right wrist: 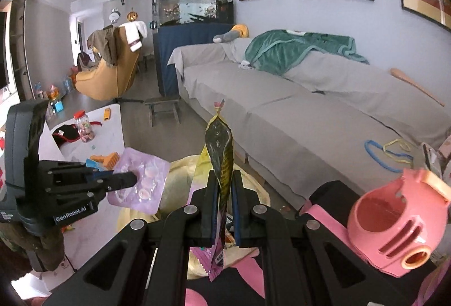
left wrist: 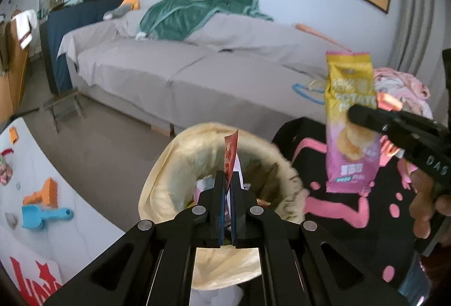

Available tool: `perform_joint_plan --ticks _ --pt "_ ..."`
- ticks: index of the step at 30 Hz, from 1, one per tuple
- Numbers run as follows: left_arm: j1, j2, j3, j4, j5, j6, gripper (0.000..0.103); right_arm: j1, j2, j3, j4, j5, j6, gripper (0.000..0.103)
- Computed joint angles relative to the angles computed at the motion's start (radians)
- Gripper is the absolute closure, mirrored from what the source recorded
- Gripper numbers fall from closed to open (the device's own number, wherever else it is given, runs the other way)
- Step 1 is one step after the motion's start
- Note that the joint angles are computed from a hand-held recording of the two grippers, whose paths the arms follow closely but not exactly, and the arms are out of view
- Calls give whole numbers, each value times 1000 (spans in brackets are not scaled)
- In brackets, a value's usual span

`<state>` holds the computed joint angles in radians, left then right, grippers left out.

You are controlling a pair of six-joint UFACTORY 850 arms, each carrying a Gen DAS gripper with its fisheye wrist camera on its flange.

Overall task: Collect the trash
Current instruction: 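Carry the plastic tray and chip bag over the yellow trash bag and release both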

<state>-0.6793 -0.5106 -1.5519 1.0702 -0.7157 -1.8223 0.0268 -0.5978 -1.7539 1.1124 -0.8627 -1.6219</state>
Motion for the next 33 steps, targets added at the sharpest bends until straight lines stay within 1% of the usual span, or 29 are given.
perform_joint_plan --ticks 3,6,8,10,11,12,13,14,15,16,18,21,26,30,31,33 --pt "12 -43 -29 -32 -29 41 100 16 -27 -21 -31 15 25 95" --pt "30 -72 -39 -55 4 72 100 27 -57 -47 -67 25 60 95" --pt "42 -87 -43 -71 36 83 100 33 -82 -73 -93 31 89 95" --pt "57 -89 -29 -70 104 68 98 39 -108 -101 -124 36 124 95" --pt "69 -85 -15 -69 161 59 98 42 -119 -113 -139 37 139 95" --pt "79 -82 -5 -77 194 60 94 46 -124 -116 -147 43 148 95" --pt "85 -80 1 -76 210 54 85 48 -133 -125 -160 45 159 95" --pt "88 -79 7 -71 221 40 79 50 -143 -135 -171 46 170 95" --pt "94 -75 19 -59 241 14 67 54 -149 -142 -180 47 180 95" --pt "100 -65 36 -39 264 -22 60 56 -156 -149 -188 47 188 95" --pt "109 -46 66 4 289 -98 58 62 -167 -159 -203 43 206 95" --pt "112 -8 121 95 279 -246 57 75 -194 -189 -239 16 244 95" --pt "105 55 212 198 212 -439 56 121 -243 -236 -326 -56 292 95" --pt "99 79 250 215 165 -495 55 170 -307 -304 -451 -130 363 95" --pt "97 82 254 210 153 -493 55 182 -334 -339 -498 -155 397 95" --pt "89 86 260 180 118 -469 55 213 -384 -395 -626 -168 495 95"
